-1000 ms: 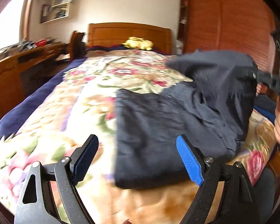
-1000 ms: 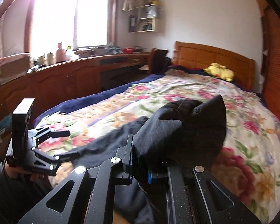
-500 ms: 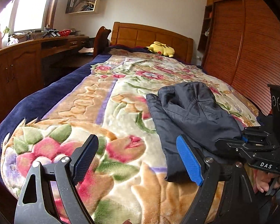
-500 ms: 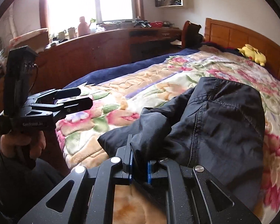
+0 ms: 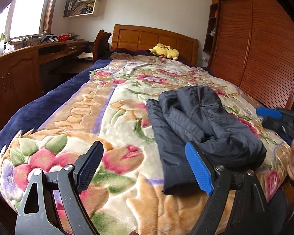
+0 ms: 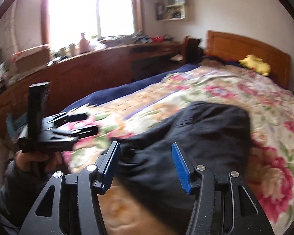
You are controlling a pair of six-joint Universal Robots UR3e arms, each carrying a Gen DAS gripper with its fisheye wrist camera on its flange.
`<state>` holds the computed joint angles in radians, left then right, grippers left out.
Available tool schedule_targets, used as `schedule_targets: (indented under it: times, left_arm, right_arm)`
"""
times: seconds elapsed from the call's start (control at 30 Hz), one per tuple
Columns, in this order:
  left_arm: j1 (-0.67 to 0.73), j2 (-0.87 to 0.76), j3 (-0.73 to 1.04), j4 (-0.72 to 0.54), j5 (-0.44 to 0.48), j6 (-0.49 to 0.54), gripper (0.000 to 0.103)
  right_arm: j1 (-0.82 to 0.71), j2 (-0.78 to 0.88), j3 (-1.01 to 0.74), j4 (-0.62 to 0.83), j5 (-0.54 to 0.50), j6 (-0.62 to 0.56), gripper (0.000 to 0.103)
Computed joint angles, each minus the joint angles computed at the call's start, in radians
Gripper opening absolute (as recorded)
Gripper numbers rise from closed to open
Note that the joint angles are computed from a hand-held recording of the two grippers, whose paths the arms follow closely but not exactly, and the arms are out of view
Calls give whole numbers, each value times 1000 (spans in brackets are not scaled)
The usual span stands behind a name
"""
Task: Fold large clothes
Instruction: 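Lower the navy bundle onto the quilt and open the right tool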
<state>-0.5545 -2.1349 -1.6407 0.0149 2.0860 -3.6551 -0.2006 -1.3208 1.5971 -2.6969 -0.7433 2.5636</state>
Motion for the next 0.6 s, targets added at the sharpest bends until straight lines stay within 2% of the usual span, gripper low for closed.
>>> schedule_targets:
  times: [0.1,0.13,0.2,0.33,0.47,0.6]
  left_arm:
    - [-14,-17,40,-11,8,9,86]
    - [-18,-22,54,-17,12,10,86]
    - [-24,-34,82,-28,17,14,86]
    - [-34,-54,125,-45,28,19,86]
    - [-38,-68,150,-66,30,22,86]
    - [-38,-71,158,-85,28,13,86]
  right_arm:
    - [-18,63,-26,-100,-89,80,57]
    - [-18,63,-26,-100,-89,80,57]
    - [11,156,-107,-40,-165,77,56]
    - [50,224,-167,33,-166,54,56]
    - [50,256,-197,70,-109,63,57]
    - [105,289,-200,6,-183,53,57]
